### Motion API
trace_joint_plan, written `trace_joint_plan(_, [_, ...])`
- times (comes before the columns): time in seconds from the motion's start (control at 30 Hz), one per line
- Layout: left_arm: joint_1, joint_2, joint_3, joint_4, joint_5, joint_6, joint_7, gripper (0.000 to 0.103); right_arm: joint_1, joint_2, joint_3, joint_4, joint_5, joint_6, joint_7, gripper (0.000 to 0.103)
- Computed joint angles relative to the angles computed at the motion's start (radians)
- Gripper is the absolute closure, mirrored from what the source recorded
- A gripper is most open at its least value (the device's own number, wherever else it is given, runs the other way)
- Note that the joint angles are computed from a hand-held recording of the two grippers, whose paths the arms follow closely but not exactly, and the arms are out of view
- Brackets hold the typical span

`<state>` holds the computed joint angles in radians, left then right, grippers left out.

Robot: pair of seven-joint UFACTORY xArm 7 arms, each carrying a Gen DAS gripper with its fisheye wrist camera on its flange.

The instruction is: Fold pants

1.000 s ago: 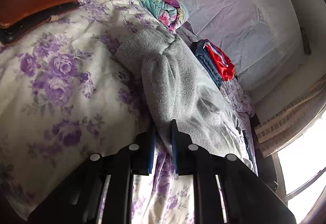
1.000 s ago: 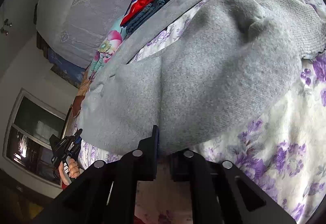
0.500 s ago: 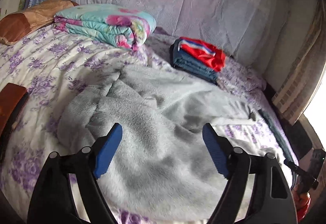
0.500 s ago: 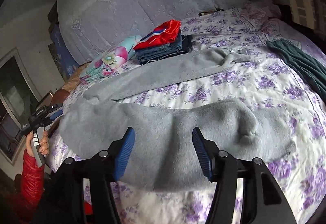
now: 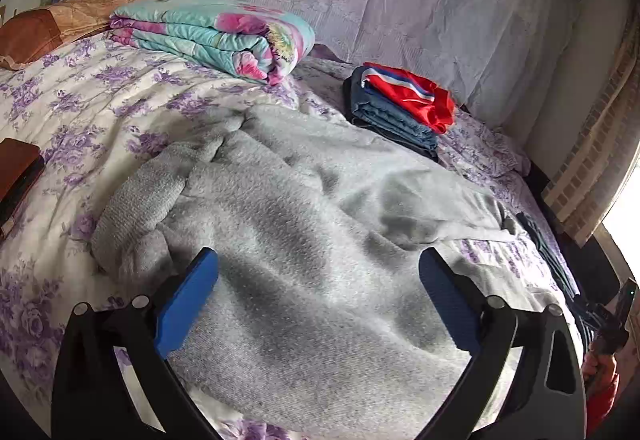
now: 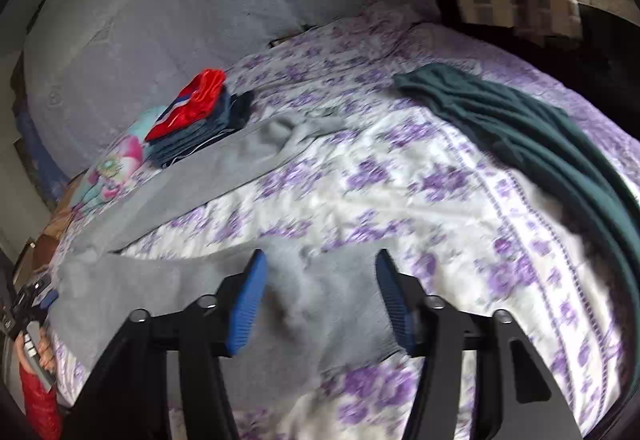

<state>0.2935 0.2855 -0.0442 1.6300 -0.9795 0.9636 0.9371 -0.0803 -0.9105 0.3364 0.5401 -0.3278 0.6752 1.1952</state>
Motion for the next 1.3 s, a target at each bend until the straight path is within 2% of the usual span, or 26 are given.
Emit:
trace_joint_plan(0.07, [-0.014, 0.008, -0.005, -0.028, 0.008, -0.056, 0.032, 0.005, 0.007, 0.011, -0.073, -0.025, 0.028, 0.005, -0.018, 0.043])
trace_joint_plan(0.13, [-0.033, -0.027, -0.009, -0.074, 0.015, -0.125, 0.066, 0.005, 0.064, 0.006, -0.179, -0.105, 0.111, -0.092, -0.062, 0.045])
trace_joint_plan(0.17, [-0.047, -0.036, -0.007, -0.090, 0.033, -0.157, 0.070, 0.005, 0.066, 0.011, -0.184, -0.125, 0.133, -0.123, -0.074, 0.047])
trace_joint_plan(0.2, [-0.060, -0.038, -0.003, -0.097, 0.061, -0.178, 0.062, 0.005, 0.050, 0.015, -0.147, -0.120, 0.112, -0.113, -0.073, 0.051])
trace_joint_plan(0.3, [-0.074, -0.037, -0.001, -0.099, 0.100, -0.202, 0.046, 0.005, 0.039, 0.035, -0.095, -0.101, 0.097, -0.136, -0.099, 0.087])
trace_joint_plan(0.33, [-0.073, -0.038, -0.002, -0.099, 0.103, -0.203, 0.045, 0.005, 0.036, 0.033, -0.090, -0.101, 0.097, -0.150, -0.097, 0.092])
trace_joint_plan(0.43, [-0.070, -0.039, -0.003, -0.100, 0.104, -0.201, 0.046, 0.005, -0.019, -0.011, -0.047, -0.079, 0.051, -0.138, -0.091, 0.092])
trace_joint_plan(0.53, [-0.067, -0.060, -0.007, -0.127, 0.087, -0.200, 0.078, 0.005, -0.035, 0.002, -0.074, -0.069, 0.047, -0.120, -0.124, 0.091])
trace_joint_plan(0.6, [-0.073, -0.077, -0.004, -0.149, 0.083, -0.207, 0.098, 0.005, -0.015, 0.076, -0.097, -0.060, 0.072, -0.072, -0.178, 0.087])
trace_joint_plan(0.63, [-0.075, -0.083, -0.001, -0.156, 0.083, -0.207, 0.103, 0.005, -0.002, 0.068, -0.112, -0.083, 0.081, -0.088, -0.177, 0.084])
trace_joint_plan(0.67, [-0.075, -0.090, 0.003, -0.161, 0.078, -0.201, 0.106, 0.005, -0.022, 0.036, -0.086, -0.082, 0.087, -0.061, -0.141, 0.074])
trace_joint_plan(0.73, [-0.059, -0.091, 0.013, -0.142, 0.036, -0.146, 0.092, 0.005, -0.116, -0.065, 0.032, -0.044, 0.018, 0.046, -0.025, 0.070])
trace_joint_plan(0.8, [-0.032, -0.066, 0.022, -0.082, -0.020, -0.043, 0.061, 0.005, -0.102, -0.061, 0.043, -0.008, -0.031, 0.029, -0.034, 0.070])
trace_joint_plan(0.87, [-0.014, -0.023, 0.022, -0.006, -0.045, 0.029, 0.013, 0.005, -0.068, 0.011, 0.042, 0.043, -0.054, -0.023, -0.065, 0.068])
trace_joint_plan(0.9, [-0.011, 0.000, 0.019, 0.027, -0.045, 0.041, -0.011, 0.005, -0.057, 0.064, 0.050, 0.071, -0.063, -0.048, -0.084, 0.065])
trace_joint_plan(0.97, [-0.016, 0.073, 0.012, 0.111, 0.018, 0.071, -0.073, 0.005, -0.033, 0.179, 0.060, 0.123, -0.079, -0.080, -0.127, 0.052])
trace_joint_plan(1.03, [-0.044, 0.092, 0.003, 0.099, 0.110, 0.002, -0.082, 0.005, 0.013, 0.322, 0.040, 0.168, -0.051, -0.075, -0.186, 0.046])
trace_joint_plan(1.07, [-0.060, 0.050, -0.007, 0.031, 0.135, -0.086, -0.025, 0.005, 0.050, 0.391, 0.017, 0.190, -0.039, -0.056, -0.201, 0.043])
trace_joint_plan(1.13, [-0.101, -0.013, -0.010, -0.059, 0.225, -0.194, 0.017, 0.005, 0.057, 0.425, 0.027, 0.219, -0.088, -0.020, -0.188, 0.037])
trace_joint_plan(1.17, [-0.108, -0.030, -0.012, -0.081, 0.248, -0.212, 0.034, 0.005, 0.072, 0.416, 0.016, 0.216, -0.098, -0.037, -0.181, 0.027])
trace_joint_plan(1.23, [-0.086, -0.046, -0.026, -0.074, 0.197, -0.180, 0.115, 0.005, 0.082, 0.381, 0.002, 0.174, -0.133, -0.108, -0.144, 0.019])
trace_joint_plan(1.3, [-0.073, -0.050, -0.036, -0.046, 0.104, -0.208, 0.201, 0.005, 0.110, 0.378, -0.037, 0.152, -0.104, -0.141, -0.161, 0.018])
